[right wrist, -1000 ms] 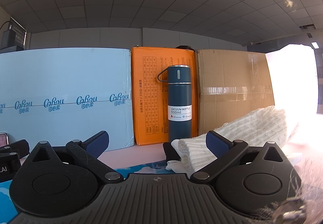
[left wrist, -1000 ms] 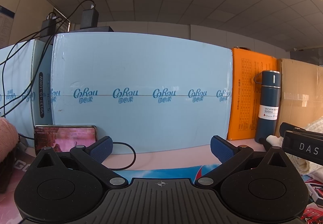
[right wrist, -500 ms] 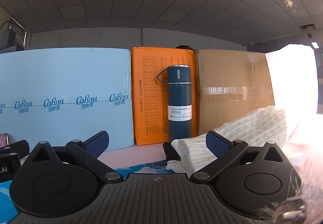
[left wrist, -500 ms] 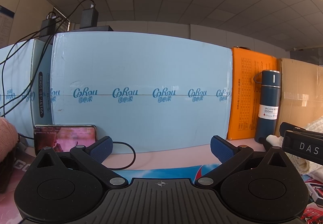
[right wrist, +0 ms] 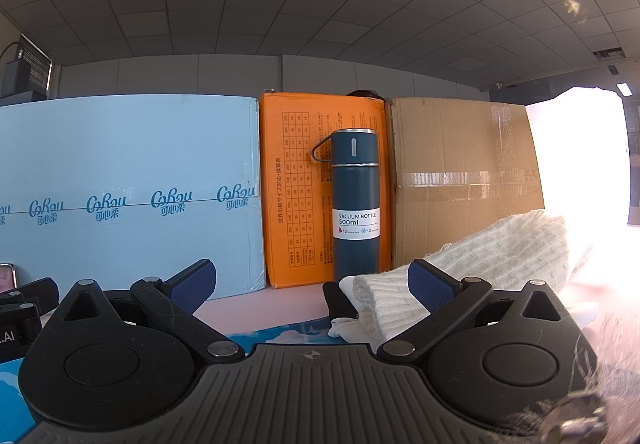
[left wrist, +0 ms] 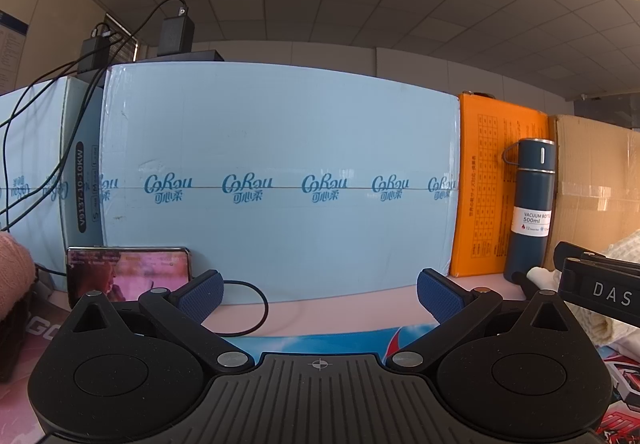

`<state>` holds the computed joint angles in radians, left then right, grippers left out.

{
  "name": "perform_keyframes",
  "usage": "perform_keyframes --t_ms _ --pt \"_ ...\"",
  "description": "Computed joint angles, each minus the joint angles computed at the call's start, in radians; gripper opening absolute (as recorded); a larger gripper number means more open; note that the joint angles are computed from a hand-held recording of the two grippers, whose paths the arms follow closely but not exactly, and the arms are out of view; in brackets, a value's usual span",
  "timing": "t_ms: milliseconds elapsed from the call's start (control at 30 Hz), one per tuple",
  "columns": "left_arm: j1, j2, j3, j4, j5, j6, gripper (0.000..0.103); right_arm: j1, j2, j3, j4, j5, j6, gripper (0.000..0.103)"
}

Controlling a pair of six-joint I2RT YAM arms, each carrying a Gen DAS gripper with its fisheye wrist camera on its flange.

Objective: Fold clothes

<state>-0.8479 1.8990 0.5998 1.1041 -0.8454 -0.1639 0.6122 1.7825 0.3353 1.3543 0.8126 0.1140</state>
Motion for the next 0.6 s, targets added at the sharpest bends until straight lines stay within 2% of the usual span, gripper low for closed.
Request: perform_keyframes --t_ms 600 --pt "0.001 -0.003 0.004 -0.013 0.001 -0.005 0.103 -0.001 0.003 0.0 0.002 -0.001 0.002 0.103"
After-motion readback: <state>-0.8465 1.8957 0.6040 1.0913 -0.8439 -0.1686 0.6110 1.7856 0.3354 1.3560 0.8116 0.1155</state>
